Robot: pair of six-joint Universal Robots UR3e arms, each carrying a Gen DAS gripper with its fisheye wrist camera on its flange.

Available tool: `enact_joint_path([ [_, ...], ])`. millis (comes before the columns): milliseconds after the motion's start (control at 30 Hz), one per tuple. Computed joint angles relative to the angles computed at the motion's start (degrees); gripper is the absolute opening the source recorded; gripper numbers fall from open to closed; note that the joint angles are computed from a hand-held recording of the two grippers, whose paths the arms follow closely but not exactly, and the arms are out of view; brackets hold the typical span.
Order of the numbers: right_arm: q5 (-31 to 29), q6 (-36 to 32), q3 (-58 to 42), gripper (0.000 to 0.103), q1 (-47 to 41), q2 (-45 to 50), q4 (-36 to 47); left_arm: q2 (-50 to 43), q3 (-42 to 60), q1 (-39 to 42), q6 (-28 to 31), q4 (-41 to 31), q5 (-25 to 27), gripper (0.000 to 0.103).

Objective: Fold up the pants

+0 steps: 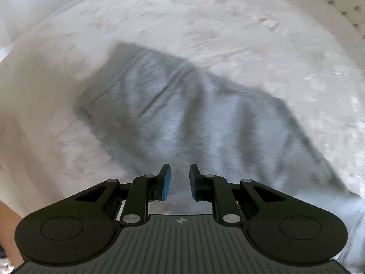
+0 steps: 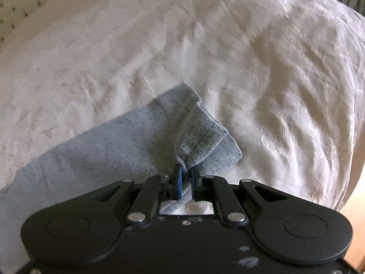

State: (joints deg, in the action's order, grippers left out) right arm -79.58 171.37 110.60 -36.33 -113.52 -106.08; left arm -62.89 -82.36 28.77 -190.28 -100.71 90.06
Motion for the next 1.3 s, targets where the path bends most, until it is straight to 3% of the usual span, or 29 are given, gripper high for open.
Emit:
enact_joint_path([
  [100,-5.44,0.91,-0.53,0.008,3.63,4.04,-0.23,-2.90,2.14,-5.42,-1.23,1.73,-0.66,0.017],
  [333,-8.32,5.17,-2.18,0.012,6.07,6.65,-0.26,-14.48,7.22,-15.01,-3.37,8.65,-4.39,0.018],
  [467,-9.66,8.17,-2.66,0.018,7.14,6.33,0.37,-21.31,7.75,-19.14,-1.14,13.65,-4.83,0.018],
  [800,-14.28,11.72,-9.68,0.021,15.41,3.62,0.70,-35.37,12.34,-21.61,4.81,16.15,-2.50,0.018],
  [1033,-7.35,11.77,-18.23,0.024,28.27,9.55,-3.69,-41.01,21.23,-19.67,7.10,15.75,-2.07,0.018],
  [1167,-0.57,9.72,-25.15,0.026,37.64,19.00,-7.33,-36.28,20.30,-14.33,7.87,14.41,-7.31,0.019],
  [1300,5.22,7.00,-34.61,0.028,47.47,31.39,-10.75,-30.93,16.76,-11.02,10.87,12.83,-8.65,0.019],
])
